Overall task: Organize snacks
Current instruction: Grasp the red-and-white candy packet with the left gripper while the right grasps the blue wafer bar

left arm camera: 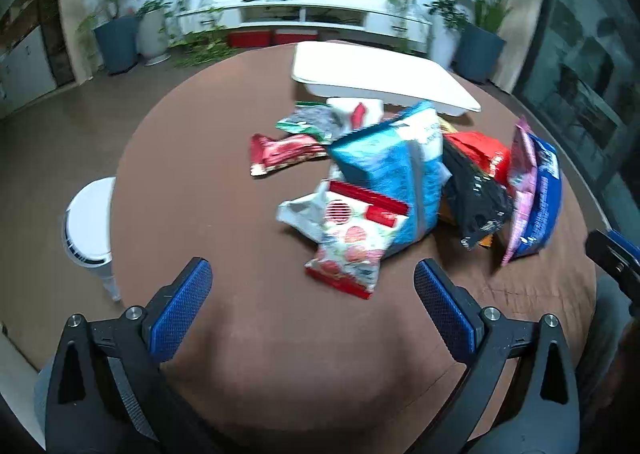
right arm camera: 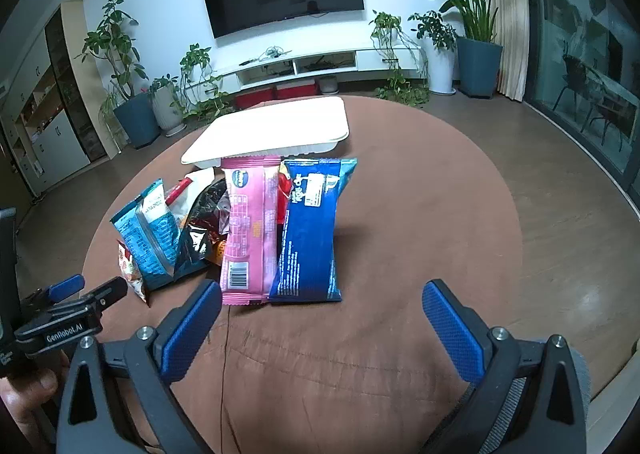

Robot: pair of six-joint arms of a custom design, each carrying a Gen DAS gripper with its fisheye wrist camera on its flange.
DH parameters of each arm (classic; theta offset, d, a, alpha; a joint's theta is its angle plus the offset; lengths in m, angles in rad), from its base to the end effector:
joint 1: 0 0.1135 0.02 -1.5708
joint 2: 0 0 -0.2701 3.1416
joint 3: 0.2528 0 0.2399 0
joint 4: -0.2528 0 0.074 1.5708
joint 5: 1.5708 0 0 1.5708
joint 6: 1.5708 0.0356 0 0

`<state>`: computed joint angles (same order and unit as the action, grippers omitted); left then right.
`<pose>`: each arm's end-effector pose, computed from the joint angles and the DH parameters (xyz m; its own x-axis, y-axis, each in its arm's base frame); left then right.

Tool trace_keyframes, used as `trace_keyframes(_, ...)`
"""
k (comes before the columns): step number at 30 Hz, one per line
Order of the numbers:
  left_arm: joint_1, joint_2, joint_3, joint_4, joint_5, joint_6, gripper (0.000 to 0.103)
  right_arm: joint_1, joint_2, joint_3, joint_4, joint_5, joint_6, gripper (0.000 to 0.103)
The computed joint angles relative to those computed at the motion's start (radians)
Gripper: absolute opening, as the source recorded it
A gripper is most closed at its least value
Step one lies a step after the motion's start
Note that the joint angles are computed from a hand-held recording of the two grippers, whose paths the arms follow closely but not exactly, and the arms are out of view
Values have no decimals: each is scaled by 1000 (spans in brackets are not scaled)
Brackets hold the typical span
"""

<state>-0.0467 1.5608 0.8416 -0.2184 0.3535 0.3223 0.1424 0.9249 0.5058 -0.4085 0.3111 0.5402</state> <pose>0.2942 -0.0261 0.1891 -0.6851 0.3295 -0.6497 0.4907 0.8679 -0.0773 0.1669 0.0129 0.2100 -0.5891 0.4102 -0.6962 0.4348 0.8871 0.1547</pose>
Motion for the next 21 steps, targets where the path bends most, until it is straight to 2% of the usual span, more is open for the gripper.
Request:
trace_keyframes(4, -18, 54, 33, 4, 37, 32, 91, -16, 19, -7, 27, -23, -16, 101)
trace_keyframes(9, -19, 159, 129, -30, 85, 40, 59, -53, 52, -7, 48, -61, -40, 98)
trace_keyframes(16, -30, 217, 153, -25, 99, 53, 57, -78, 76, -3, 63, -84, -54, 98)
trace_keyframes(18, -32, 243, 176, -37, 127, 63, 42, -81, 85, -4, 71, -85, -60, 98)
trace_keyframes(21, -35, 250, 181, -37, 125, 74, 38, -81, 97, -2, 76, -87, -59, 97)
